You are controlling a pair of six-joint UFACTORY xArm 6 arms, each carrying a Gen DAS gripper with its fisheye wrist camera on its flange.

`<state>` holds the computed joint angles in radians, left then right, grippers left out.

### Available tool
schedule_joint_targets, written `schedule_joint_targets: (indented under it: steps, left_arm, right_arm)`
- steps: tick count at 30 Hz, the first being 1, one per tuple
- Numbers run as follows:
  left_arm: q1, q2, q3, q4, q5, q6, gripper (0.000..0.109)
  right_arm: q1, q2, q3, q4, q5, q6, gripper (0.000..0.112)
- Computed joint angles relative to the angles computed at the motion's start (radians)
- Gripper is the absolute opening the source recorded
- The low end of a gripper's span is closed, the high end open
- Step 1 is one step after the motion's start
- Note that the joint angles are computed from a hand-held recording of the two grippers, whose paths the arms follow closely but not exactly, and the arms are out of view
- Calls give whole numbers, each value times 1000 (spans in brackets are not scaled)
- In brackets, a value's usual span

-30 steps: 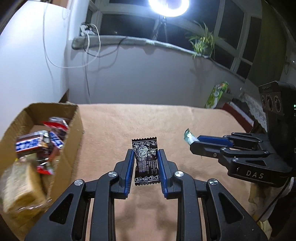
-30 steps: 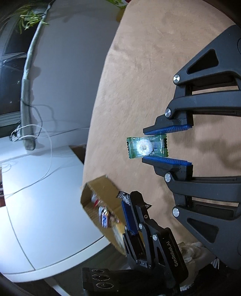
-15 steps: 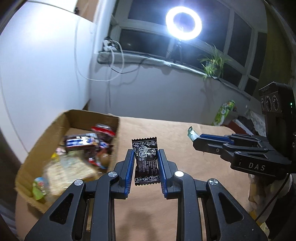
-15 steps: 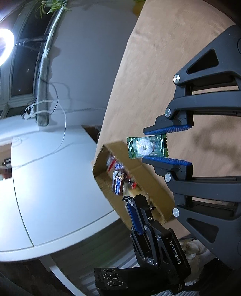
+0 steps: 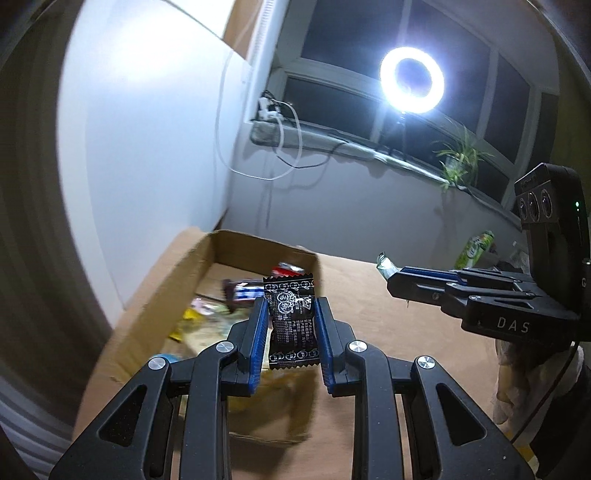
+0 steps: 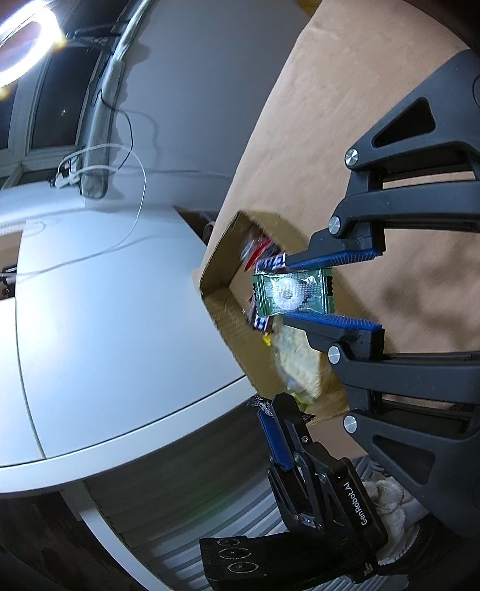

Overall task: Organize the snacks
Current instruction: 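Carry the black packet over the box with the left gripper while the right carries the green packet, then open both grippers over the box to drop the black and green packets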

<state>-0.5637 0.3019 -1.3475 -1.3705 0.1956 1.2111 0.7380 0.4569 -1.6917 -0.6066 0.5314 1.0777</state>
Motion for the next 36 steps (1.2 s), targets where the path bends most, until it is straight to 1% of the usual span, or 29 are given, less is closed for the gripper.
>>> schedule_joint_targets:
  steps: [9,17,22,28,33,36]
  left_arm:
    - [55,25,-25,12,5,-16,24]
    - [82,68,-64,81,20,-91,23]
    - [89,100,-93,152,27,-159,24]
    - [93,117,-109,204,28,-206,24]
    - [94,124,-113,240,31,-234,24]
    - [91,129,-116,266,25,-258,24]
  right_arm:
    - [6,179,-255,124,74,-152,24]
    - [2,321,-452,218,144,-255,24]
    - [-6,396,-562,259,199,-292,24]
    - [-16,432,-607,288,224,-310,25]
    - [-19,429,-595,293,217,-313,25]
    - [-18,432,-601,284,228,-307,26]
